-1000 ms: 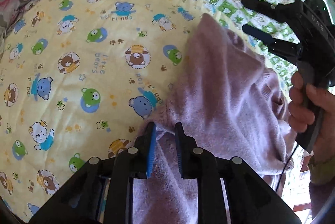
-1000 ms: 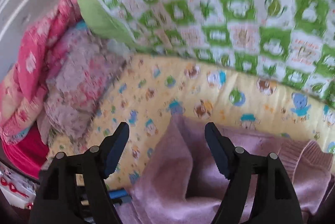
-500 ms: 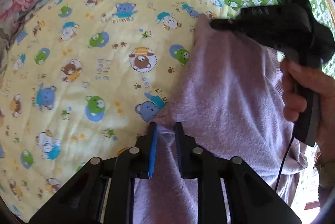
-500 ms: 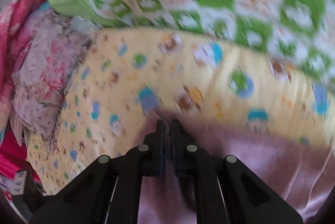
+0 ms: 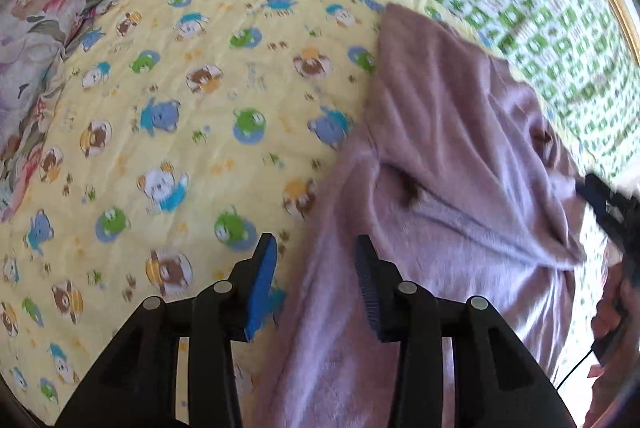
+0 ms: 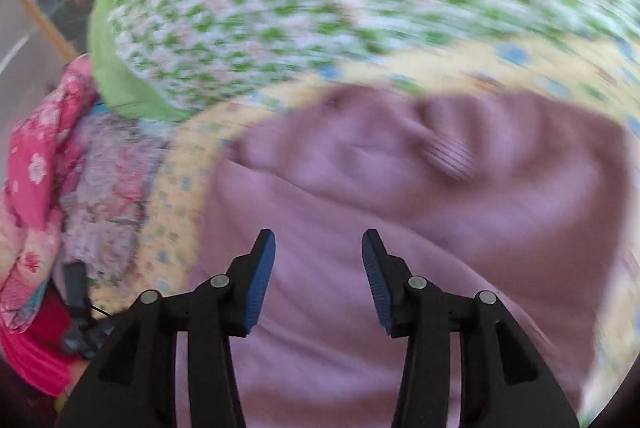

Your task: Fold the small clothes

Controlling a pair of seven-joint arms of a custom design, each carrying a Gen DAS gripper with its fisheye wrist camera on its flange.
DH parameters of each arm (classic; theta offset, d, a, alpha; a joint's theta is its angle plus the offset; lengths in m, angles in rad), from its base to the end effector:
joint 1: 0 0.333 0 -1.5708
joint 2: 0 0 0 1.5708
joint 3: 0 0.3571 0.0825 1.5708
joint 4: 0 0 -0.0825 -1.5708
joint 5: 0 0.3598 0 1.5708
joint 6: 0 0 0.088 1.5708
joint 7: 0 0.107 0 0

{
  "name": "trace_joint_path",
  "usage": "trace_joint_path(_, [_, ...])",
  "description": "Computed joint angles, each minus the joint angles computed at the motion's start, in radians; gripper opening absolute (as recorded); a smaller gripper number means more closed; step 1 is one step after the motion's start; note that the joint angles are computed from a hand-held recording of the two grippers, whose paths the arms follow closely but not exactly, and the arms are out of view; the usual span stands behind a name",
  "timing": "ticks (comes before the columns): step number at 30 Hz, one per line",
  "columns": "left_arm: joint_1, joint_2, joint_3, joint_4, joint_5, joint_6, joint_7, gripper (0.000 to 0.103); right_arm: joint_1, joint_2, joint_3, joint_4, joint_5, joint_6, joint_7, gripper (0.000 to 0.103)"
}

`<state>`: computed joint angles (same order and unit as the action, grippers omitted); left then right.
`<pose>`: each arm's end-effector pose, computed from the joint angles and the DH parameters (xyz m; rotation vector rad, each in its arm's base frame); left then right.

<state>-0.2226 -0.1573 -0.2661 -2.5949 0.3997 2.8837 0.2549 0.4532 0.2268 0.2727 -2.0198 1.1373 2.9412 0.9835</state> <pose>0.3805 -0.2300 0.4128 -2.4566 1.5309 -0.6613 0.4983 0.3487 0.4476 -1.7982 1.4260 0.1219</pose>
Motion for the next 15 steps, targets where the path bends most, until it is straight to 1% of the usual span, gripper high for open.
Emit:
trace_joint_path(2, [-0.011,0.007,-0.007,0.015,0.003,-0.017,0.018,0.043,-0.001,-0.061,-0.019,-0.114,0.013,0.047,0.044,0.047])
trace_joint_path(3, [-0.012,0.014,-0.011,0.029,0.014,-0.031,0.021,0.043,0.004,-0.089,-0.035,-0.17,-0.003,0.08,0.085,0.048])
trace_joint_path(4, [-0.011,0.029,-0.012,0.055,0.027,-0.044,0.028,0.043,0.003,-0.102,-0.041,-0.199,-0.003,0.099,0.103,0.052])
trace_joint_path(6, [-0.01,0.057,-0.01,0.104,0.05,-0.067,0.034,0.043,-0.008,-0.13,-0.054,-0.255,0.012,0.123,0.126,0.055])
trace_joint_path(8, [-0.007,0.089,-0.009,0.17,0.1,-0.109,0.031,0.045,-0.016,-0.14,-0.048,-0.269,0.087,0.144,0.046,0.058])
trace_joint_path(10, [-0.011,0.135,-0.001,0.248,0.141,-0.159,0.036,0.045,-0.011,-0.147,-0.052,-0.283,0.083,0.165,-0.005,0.062])
trace_joint_path(11, [-0.013,0.152,0.007,0.28,0.149,-0.175,0.056,0.045,-0.004,-0.143,-0.059,-0.287,0.026,0.167,-0.001,0.065])
trace_joint_path(13, [-0.019,0.194,0.02,0.348,0.171,-0.205,0.094,0.046,0.006,-0.138,-0.067,-0.295,-0.093,0.181,0.0,0.066])
trace_joint_path(14, [-0.024,0.22,0.025,0.383,0.177,-0.225,0.109,0.048,0.014,-0.131,-0.076,-0.299,-0.176,0.192,0.012,0.066])
trace_joint_path(15, [-0.027,0.241,0.031,0.413,0.177,-0.246,0.13,0.048,0.034,-0.124,-0.099,-0.303,-0.295,0.2,0.066,0.066])
